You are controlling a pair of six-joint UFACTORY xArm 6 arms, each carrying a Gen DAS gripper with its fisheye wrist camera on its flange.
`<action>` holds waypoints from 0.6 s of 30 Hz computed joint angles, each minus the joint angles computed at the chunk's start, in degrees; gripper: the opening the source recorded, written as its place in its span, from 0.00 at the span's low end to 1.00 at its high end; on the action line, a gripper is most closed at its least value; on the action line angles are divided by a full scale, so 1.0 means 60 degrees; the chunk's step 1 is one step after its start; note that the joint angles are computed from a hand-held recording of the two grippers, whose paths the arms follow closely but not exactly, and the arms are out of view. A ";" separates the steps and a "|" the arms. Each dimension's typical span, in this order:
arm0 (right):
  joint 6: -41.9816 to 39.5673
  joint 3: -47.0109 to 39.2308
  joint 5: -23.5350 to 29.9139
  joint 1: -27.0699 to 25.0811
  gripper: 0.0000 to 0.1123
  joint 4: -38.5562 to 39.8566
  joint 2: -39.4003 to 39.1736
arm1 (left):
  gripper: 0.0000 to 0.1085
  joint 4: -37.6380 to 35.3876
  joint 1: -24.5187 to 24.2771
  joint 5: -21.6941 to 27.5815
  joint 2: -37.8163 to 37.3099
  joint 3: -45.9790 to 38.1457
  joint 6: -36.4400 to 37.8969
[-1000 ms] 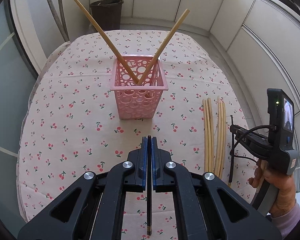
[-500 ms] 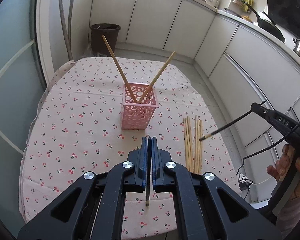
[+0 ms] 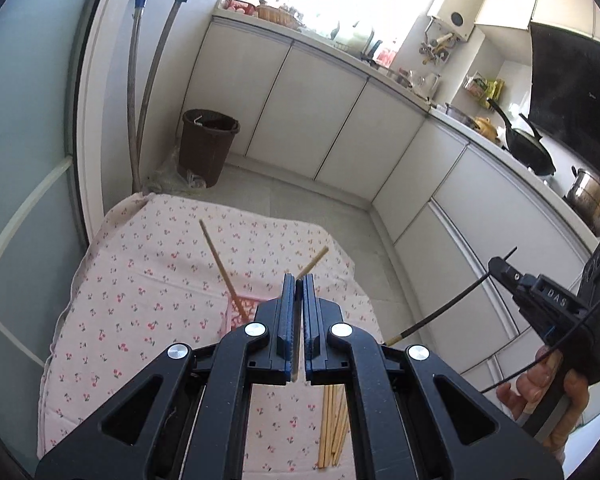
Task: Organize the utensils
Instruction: 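Carry both chopsticks to the pink basket and open both tools to drop them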
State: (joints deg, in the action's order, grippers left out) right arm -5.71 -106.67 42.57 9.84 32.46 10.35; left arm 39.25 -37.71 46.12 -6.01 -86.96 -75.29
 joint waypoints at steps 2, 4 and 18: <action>-0.0057 -0.0496 0.0127 0.0030 0.04 0.0152 0.0266 | 0.03 0.0046 0.0221 0.0000 0.0196 -0.0361 0.0021; -0.0115 -0.0949 0.0253 0.0084 0.04 0.0374 0.0541 | 0.03 -0.0023 0.0460 -0.0076 0.0341 -0.0548 -0.0004; 0.0241 -0.1673 0.0524 0.0436 0.04 0.0275 0.1326 | 0.11 -0.1513 0.1754 0.0027 0.0272 0.0659 -0.0929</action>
State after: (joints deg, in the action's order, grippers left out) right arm -4.27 -116.71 45.71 12.45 34.11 18.30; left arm 30.17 -27.18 46.29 -4.38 -83.01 -80.87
